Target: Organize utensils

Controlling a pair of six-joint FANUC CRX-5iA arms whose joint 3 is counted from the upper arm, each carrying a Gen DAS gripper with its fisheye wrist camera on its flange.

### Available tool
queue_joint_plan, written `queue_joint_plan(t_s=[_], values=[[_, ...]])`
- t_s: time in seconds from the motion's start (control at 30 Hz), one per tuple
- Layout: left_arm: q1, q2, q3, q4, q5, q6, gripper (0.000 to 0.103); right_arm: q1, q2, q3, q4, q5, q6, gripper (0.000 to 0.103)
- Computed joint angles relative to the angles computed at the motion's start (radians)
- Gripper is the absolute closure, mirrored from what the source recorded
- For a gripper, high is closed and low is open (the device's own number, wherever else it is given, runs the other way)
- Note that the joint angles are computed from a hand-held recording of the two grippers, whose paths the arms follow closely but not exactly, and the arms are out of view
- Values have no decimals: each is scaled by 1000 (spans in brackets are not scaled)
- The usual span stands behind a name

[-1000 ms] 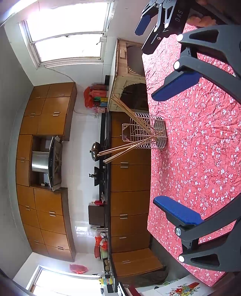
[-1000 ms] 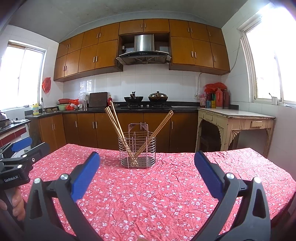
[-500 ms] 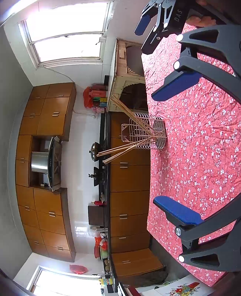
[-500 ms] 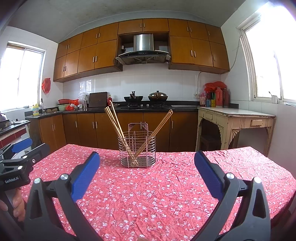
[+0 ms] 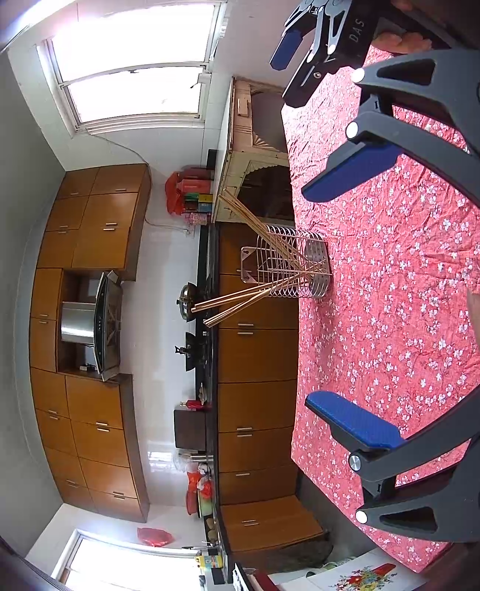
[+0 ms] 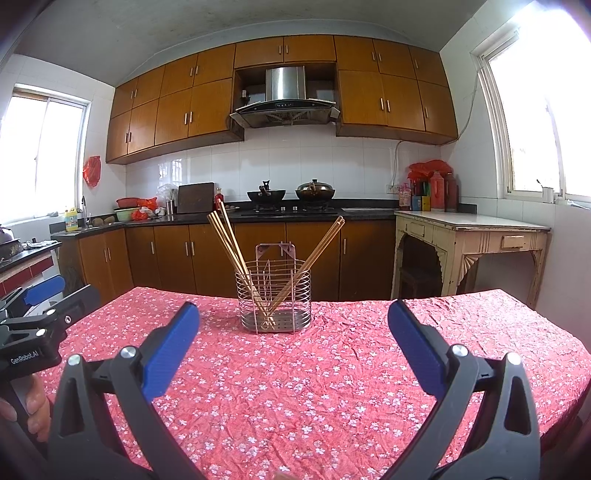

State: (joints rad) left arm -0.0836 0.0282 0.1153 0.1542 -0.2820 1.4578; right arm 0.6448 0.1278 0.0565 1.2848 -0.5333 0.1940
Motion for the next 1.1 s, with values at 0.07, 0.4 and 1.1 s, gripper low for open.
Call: queue_joint_plan(t_s=[0.07,0.4,1.1], values=[[0,1,4,-9,-3,9,2,0,1,0,0,0,-2,4],[3,-1,-2,9,0,-9,2,0,1,1,-2,0,-3,4],[0,-2,-2,-15,0,11,2,5,6,7,-3,-7,-4,4]])
